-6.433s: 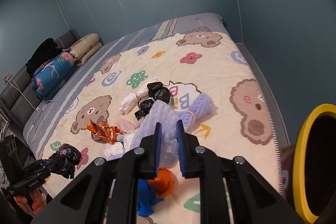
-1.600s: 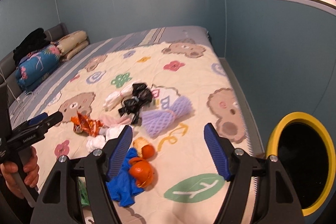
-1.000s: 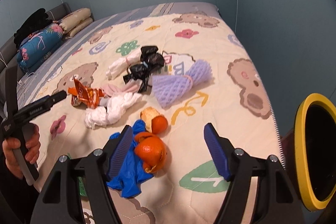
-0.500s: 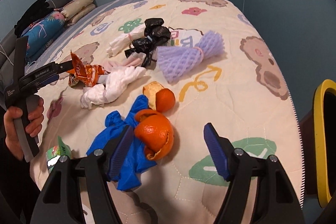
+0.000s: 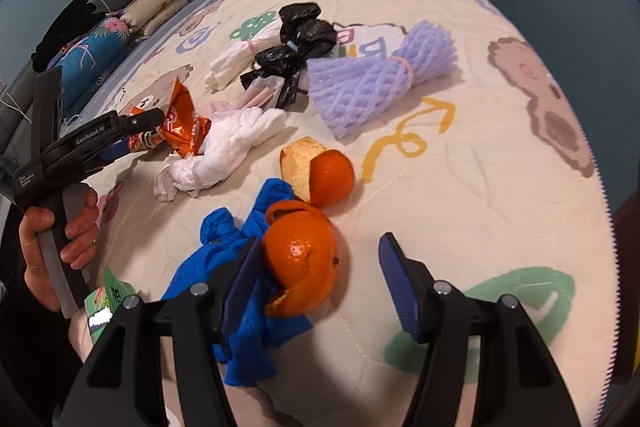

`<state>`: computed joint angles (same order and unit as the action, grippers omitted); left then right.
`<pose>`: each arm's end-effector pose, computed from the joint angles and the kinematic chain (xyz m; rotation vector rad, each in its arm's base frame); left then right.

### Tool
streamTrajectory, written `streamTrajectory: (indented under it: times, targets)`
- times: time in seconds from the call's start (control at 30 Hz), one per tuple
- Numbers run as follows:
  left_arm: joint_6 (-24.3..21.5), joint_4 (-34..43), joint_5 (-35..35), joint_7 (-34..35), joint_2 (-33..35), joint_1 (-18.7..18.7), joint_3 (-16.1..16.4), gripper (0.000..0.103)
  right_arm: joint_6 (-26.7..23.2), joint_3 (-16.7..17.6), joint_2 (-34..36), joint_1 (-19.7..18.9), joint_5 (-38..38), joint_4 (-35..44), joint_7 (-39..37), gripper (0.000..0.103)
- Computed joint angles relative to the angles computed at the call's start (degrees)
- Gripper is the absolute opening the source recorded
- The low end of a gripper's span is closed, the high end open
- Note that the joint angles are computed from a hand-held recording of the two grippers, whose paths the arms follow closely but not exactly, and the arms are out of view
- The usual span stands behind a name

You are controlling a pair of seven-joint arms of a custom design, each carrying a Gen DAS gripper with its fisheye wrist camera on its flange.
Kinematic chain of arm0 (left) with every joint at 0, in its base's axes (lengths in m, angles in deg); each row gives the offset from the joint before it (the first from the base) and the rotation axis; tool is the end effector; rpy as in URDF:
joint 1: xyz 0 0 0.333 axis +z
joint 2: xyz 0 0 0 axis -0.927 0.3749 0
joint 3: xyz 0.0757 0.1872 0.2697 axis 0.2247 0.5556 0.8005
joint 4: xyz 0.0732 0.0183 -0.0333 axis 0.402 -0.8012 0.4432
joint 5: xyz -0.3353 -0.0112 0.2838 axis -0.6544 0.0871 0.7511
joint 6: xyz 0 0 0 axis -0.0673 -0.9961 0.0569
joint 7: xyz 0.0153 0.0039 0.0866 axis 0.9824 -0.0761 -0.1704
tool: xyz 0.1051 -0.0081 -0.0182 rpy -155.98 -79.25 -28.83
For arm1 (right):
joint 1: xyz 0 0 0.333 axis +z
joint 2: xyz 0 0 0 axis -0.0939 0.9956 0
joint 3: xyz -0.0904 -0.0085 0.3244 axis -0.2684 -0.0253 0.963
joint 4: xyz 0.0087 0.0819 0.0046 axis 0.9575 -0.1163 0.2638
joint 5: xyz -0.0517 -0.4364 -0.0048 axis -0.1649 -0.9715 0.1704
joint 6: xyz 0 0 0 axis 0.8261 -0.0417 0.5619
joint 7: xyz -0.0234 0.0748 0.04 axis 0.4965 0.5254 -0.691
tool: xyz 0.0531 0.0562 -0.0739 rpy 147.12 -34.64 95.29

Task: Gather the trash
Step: 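Close left tool on the snack wrapper while right tool closes on the orange peel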

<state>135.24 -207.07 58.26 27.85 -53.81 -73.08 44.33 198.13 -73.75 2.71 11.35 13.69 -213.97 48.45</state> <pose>0.4880 -0.1011 0.4428 -2.2182 1.3966 -0.9459 0.5033 0.1775 0.4479 -2.1330 1.3837 -0.1699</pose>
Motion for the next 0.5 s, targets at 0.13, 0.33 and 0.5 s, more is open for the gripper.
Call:
streamTrajectory:
  times: [0.13, 0.33, 0.5]
  targets:
    - [-1.15, 1.61, -0.22, 0.92, 1.44, -0.19, -0.19, 0.068, -1.5, 0.05, 0.74, 0.66, 0.75, 0.72, -0.99, 0.039]
    - [-1.66, 1.97, 3.53, -2.31, 1.45, 2.72, -2.93, 0.053, -1.16, 0.27, 0.6, 0.74, 0.48, 0.35, -0.7, 0.034]
    - [-2.31, 2.12, 7.48, -5.15, 0.79, 4.05, -4.25, 0.041, -0.91, 0.2, 0.08, 0.72, 0.88, -0.02, -0.46, 0.03]
